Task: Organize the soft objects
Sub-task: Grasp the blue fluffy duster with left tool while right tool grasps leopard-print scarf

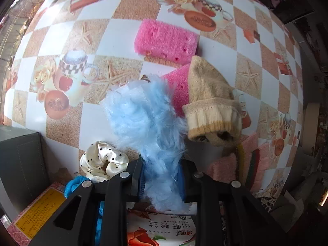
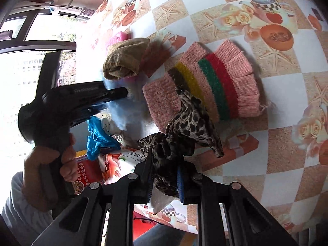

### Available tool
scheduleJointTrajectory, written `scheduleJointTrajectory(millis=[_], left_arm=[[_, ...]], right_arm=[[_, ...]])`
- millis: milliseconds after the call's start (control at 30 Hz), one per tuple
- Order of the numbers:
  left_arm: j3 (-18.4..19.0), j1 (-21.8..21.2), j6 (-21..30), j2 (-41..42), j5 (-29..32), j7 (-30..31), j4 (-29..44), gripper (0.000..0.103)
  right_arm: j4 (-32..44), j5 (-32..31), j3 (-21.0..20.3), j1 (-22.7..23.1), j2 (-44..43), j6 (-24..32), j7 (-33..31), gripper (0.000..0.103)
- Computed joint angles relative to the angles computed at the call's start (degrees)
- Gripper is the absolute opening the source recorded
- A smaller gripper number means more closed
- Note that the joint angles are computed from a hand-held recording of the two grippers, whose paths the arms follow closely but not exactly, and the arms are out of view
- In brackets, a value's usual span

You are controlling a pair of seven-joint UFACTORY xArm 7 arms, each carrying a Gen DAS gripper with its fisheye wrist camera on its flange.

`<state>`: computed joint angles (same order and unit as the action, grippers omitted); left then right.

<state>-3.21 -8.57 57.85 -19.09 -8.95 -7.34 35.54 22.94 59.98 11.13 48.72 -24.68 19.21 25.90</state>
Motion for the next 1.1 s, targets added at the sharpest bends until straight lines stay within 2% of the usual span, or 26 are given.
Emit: scheduleJointTrajectory(millis=[200, 333, 467, 667, 900, 1100], left_arm=[[2.2, -0.2, -1.4, -7.0, -2.7, 6.3, -1.0, 0.028], [3.0, 0.4, 0.4, -10.2, -2.3, 9.5, -0.7, 0.028], [2.1, -0.5, 3.0, -13.8, -2.0, 11.4, -1.1, 0.028], [0.6, -2.5, 6.7, -20.6, -1.7, 12.8, -3.7, 0.028], [1.6, -3.1, 11.7, -27.3, -3.1, 12.6, -4.7, 0.028], [2.5, -2.3, 13.5, -32.0, -2.0, 14.7, -4.2, 0.028]], right_arm=[[-0.2, -2.7, 0.6, -0.8, -1.3, 0.5, 3.1, 0.020], [-0.3, -6.0, 1.1, -1.2, -2.0, 0.8, 6.4, 0.020], [-0.5, -9.4, 1.2, -1.5, -3.0, 1.4, 10.0, 0.020], [-1.2, -16.3, 1.8, -2.8, -6.6, 4.3, 16.7, 0.020], [-0.4, -24.2, 2.8, -4.5, -10.3, 7.6, 24.1, 0.020], [3.4, -30.1, 3.8, -5.9, -10.1, 10.2, 27.7, 0.020]])
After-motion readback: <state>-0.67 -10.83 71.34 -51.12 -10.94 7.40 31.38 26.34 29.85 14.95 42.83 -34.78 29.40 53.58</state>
